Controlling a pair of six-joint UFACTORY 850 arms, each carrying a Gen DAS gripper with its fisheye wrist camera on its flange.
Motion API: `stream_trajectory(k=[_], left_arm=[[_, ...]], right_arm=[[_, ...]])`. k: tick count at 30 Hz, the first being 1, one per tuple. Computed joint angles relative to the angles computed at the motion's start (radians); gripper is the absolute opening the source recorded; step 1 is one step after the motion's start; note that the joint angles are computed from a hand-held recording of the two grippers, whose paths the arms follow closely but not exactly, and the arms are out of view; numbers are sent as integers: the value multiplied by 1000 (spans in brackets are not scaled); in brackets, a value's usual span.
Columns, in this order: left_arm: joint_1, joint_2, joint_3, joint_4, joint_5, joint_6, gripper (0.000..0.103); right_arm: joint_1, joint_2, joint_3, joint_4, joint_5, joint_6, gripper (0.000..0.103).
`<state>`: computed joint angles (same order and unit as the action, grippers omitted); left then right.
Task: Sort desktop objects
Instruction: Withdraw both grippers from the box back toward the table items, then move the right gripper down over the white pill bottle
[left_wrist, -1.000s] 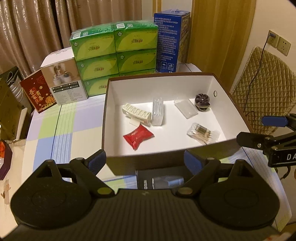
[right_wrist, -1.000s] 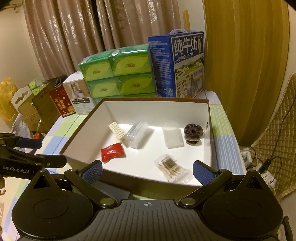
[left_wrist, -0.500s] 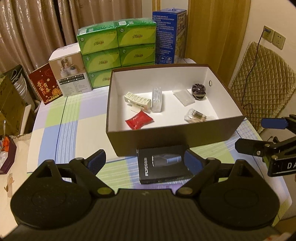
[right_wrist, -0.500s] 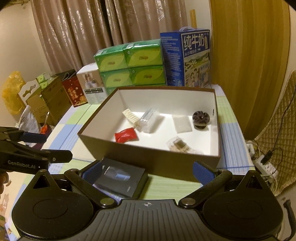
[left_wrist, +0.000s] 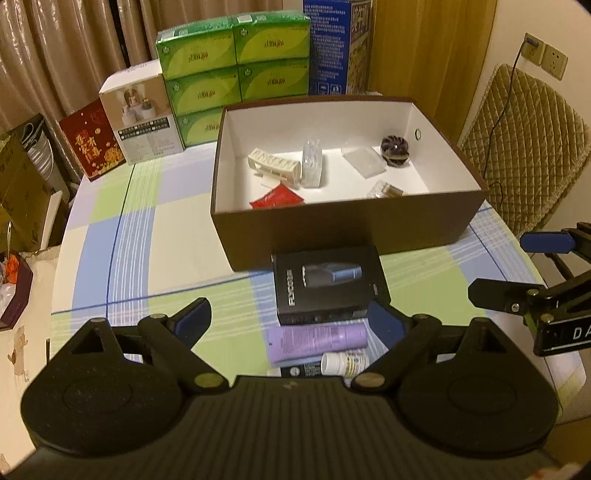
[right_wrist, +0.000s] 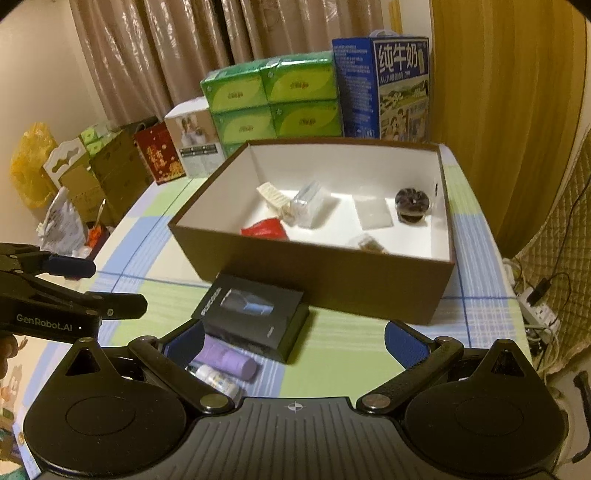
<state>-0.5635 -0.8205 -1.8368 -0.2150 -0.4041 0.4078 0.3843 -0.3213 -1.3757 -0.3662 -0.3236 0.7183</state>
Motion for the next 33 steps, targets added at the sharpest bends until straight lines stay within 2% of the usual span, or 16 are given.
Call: stream_trajectory(k=[16, 33], left_arm=[[20, 46, 146, -107, 39, 125, 90], [23, 4, 150, -89, 24, 67, 89]], right_arm=[[15, 11, 63, 96, -17, -46, 101], [5, -5, 90, 121, -30, -42, 101]])
